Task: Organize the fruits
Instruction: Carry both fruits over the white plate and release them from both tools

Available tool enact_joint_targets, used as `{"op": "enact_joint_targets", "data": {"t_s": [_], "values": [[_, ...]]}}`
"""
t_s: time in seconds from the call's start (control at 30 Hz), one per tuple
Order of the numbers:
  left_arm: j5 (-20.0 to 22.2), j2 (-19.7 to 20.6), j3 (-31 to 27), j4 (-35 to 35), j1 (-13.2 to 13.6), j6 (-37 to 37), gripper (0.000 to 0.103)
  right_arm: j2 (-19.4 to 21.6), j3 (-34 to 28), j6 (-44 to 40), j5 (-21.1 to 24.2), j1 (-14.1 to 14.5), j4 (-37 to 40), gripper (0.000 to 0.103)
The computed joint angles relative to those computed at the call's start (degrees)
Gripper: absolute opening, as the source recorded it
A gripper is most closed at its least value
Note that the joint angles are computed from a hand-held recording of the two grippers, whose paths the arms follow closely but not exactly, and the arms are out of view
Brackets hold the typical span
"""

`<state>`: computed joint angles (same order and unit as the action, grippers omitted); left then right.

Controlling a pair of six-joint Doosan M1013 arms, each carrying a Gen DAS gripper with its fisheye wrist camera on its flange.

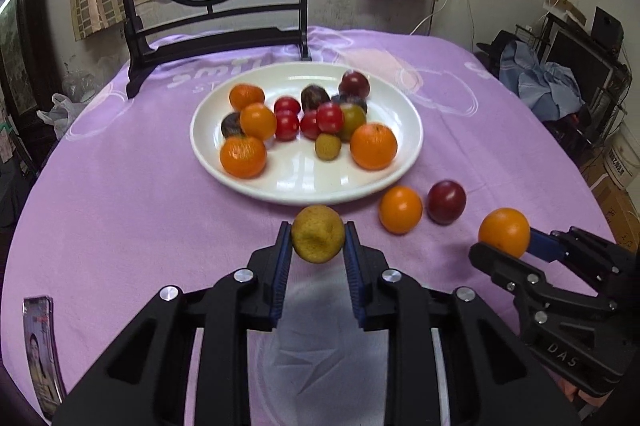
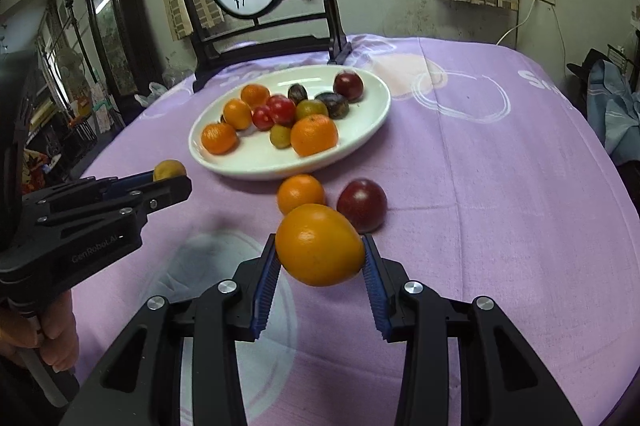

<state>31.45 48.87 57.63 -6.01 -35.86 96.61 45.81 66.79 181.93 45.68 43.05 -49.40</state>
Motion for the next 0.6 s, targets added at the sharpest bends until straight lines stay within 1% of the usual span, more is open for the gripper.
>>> {"op": "enact_joint_targets", "data": {"t_s": [0.07, 0.2, 0.37, 0.43, 0.6], "values": [[0.6, 0.6, -1.8, -0.6, 0.2, 0.5, 0.025, -0.4, -0.1, 1.2, -1.0, -0.2, -1.2, 0.041], [2.9, 3.0, -7.1, -1.2, 0.5, -0.7, 0.025, -0.3, -2.5, -1.4, -1.1, -1.3, -1.2, 0.041], [6.7, 7.5, -15.1, 2.9, 0.1, -4.7, 0.025, 1.9, -8.0, -6.0, -0.6, -3.1, -0.2, 0.041], [9.0, 9.7, -18.9, 5.0, 0.0, -6.7, 0.025, 3.3, -10.2, -7.0, -0.6, -4.0, 1.4, 0.041], [16.1, 15.5, -29.2, 6.9, 0.1, -8.9, 0.025, 6.6, -15.0, -9.2, 1.6, -5.6, 5.7, 0.041]]}}
